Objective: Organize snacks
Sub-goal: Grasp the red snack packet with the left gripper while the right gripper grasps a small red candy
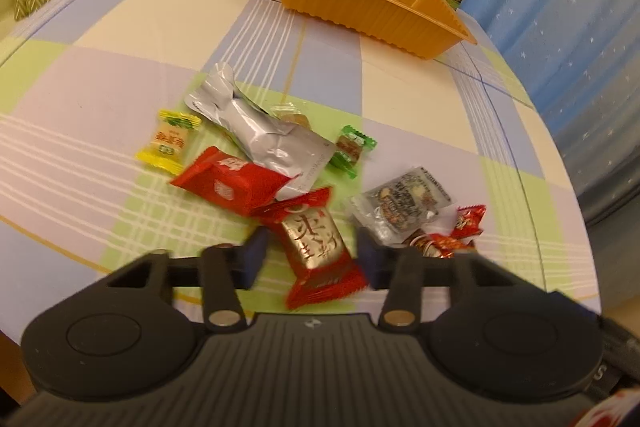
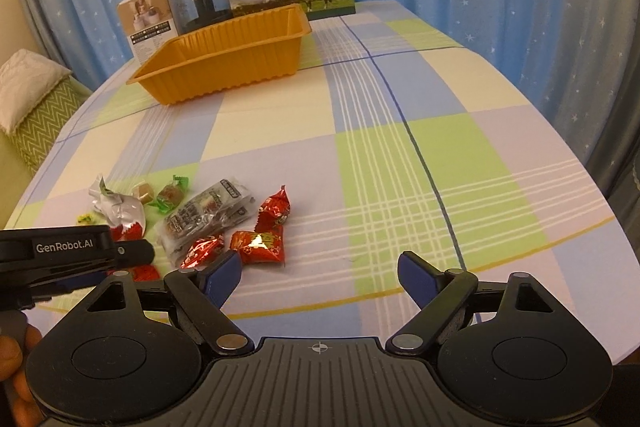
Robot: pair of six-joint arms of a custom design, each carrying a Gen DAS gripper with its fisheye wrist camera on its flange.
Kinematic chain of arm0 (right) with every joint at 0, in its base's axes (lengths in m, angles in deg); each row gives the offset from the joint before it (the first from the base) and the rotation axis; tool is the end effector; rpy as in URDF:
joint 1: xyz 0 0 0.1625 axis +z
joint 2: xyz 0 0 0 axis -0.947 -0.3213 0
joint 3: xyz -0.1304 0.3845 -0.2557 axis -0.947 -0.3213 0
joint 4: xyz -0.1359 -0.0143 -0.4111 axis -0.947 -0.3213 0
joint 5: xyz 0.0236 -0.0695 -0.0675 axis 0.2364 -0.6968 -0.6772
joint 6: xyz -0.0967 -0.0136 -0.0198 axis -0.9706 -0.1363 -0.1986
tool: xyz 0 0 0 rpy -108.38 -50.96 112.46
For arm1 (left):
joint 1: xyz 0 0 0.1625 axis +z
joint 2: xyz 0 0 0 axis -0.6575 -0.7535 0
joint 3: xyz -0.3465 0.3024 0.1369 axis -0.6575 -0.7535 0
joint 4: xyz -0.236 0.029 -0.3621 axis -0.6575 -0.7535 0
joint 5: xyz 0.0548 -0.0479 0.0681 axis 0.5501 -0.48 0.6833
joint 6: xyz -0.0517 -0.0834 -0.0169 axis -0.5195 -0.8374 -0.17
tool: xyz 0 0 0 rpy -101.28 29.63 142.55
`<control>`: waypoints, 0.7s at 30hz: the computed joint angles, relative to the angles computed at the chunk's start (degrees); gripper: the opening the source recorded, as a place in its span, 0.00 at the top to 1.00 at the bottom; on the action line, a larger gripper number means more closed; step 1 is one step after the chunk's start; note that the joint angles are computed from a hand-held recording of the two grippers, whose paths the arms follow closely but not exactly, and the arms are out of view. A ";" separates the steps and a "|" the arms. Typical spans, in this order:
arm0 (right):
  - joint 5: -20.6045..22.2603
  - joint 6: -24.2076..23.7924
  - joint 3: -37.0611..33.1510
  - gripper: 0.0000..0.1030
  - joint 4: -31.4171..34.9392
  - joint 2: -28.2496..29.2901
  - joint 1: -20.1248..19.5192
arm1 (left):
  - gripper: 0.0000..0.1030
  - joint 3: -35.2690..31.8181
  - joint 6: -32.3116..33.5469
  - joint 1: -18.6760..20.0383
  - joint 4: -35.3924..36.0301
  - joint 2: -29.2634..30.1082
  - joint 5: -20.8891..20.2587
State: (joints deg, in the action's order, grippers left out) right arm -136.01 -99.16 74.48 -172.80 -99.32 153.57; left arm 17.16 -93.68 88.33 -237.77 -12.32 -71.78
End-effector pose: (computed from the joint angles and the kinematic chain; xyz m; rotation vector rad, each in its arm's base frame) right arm 0.0138 -0.5173 0.2881 -0.1488 -2.2072 1.1058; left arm -0.3381 -0.6387 -0.0495 0.5250 2.6372 -0.5827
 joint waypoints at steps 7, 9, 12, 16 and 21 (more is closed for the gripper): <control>4.78 -3.63 -0.45 0.17 0.71 0.87 -0.92 | 0.76 2.30 5.64 -0.08 -0.38 -1.48 0.86; 5.48 -4.38 -0.74 0.22 0.64 1.12 -0.84 | 0.77 2.80 6.88 -0.12 -0.61 -1.84 0.92; 4.71 -7.30 -1.56 0.28 0.15 2.13 -0.41 | 0.78 3.54 8.12 -0.08 -1.38 -2.35 0.63; 3.81 -8.31 -2.96 0.30 1.65 3.24 -0.79 | 0.78 4.01 8.93 -0.18 -2.41 -2.54 0.34; 4.65 -9.08 -4.53 0.37 2.90 4.54 -1.06 | 0.78 4.24 9.99 -0.28 -3.25 -2.56 -0.43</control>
State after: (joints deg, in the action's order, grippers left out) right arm -131.36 -108.25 69.95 -169.90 -94.78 152.51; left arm 21.41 -83.69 88.05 -241.02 -14.88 -72.21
